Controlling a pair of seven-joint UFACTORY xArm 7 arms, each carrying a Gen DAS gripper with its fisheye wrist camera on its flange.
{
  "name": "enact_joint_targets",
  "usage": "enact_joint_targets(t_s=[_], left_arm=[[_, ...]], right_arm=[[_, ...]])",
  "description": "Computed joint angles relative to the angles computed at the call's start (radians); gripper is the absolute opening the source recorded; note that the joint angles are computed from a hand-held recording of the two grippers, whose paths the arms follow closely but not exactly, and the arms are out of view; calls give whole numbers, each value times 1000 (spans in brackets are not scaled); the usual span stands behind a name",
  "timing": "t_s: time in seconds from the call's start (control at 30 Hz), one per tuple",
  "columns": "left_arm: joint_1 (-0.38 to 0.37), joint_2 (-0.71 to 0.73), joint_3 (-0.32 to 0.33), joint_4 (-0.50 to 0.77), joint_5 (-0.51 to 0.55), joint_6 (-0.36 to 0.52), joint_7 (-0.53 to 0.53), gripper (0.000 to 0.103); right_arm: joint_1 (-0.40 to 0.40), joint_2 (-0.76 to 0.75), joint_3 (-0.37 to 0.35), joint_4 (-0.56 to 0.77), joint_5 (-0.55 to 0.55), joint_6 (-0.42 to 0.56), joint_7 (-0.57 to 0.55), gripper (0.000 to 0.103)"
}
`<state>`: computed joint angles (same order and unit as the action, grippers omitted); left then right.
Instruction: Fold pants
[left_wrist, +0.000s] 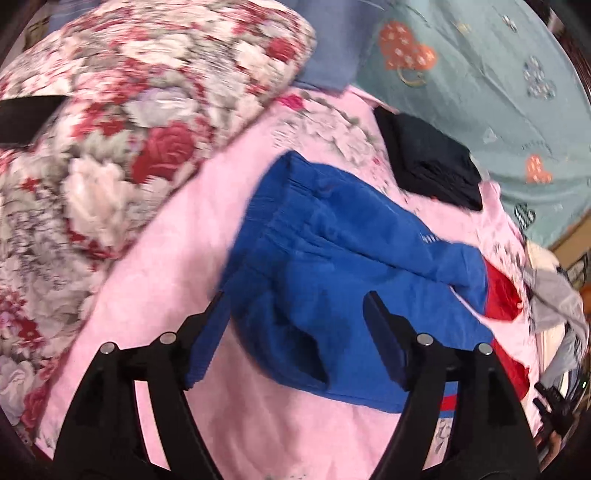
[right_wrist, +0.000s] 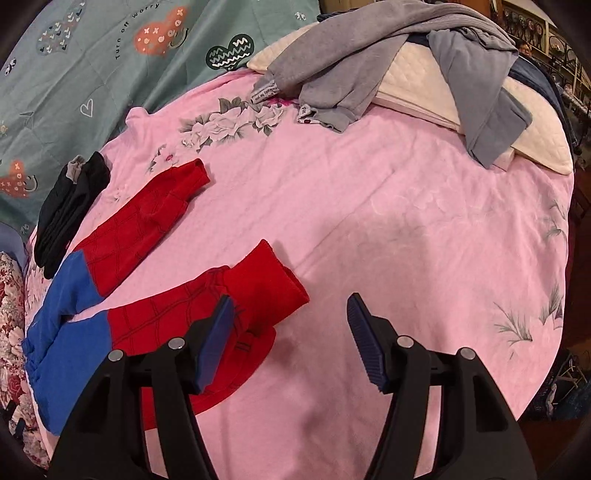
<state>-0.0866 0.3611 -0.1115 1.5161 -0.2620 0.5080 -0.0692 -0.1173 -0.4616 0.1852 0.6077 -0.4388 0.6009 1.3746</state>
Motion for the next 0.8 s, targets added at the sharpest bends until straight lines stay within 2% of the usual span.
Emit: enact_joint_targets(t_s=[0.03,0.1,0.2,0.3,0.33,0.4,0.43,0.47,0.57,0.63,0.7,0.77,0.8], left_arm=[[-10,21,-8,21,12,23,12,77],[-24,65,-21,70,21,78,28,77],[-33,112,-35,113,8,131,44,77],[-78,166,0,162,73,185,8,77],[-88,183,11,176,92,199,-12,77],[-82,181,6,162,96,174,-7,77],[-81,179,5,158,101,171,-2,77],[-82,179,5,157,105,172,-2,77],[-90,174,11,157,128,182,-10,77],[-89,165,11,151,133,185,-11,77],[-88,154,14,145,142,168,-6,77],[-91,151,21,153,161,159,-3,78],[-92,153,23,162,169,158,0,78]], right_arm=[[14,8,-6,3,14,12,-23,60],[30,35,-3,19,19,41,-51,46],[31,72,30,43,-34,85,-16,45],[73,140,-43,32,34,-43,-47,45],[61,150,-37,32,23,-65,-31,45],[49,190,-23,73,-21,-43,-15,43],[50,209,-22,92,-43,-37,-16,35],[60,220,-35,93,-41,-62,-29,11],[71,209,-34,109,-68,-7,-12,10],[63,154,-27,78,-111,6,42,10],[73,116,-51,41,-65,-5,7,12],[130,147,-122,35,27,-17,-119,26],[135,155,-118,54,10,14,-155,32]])
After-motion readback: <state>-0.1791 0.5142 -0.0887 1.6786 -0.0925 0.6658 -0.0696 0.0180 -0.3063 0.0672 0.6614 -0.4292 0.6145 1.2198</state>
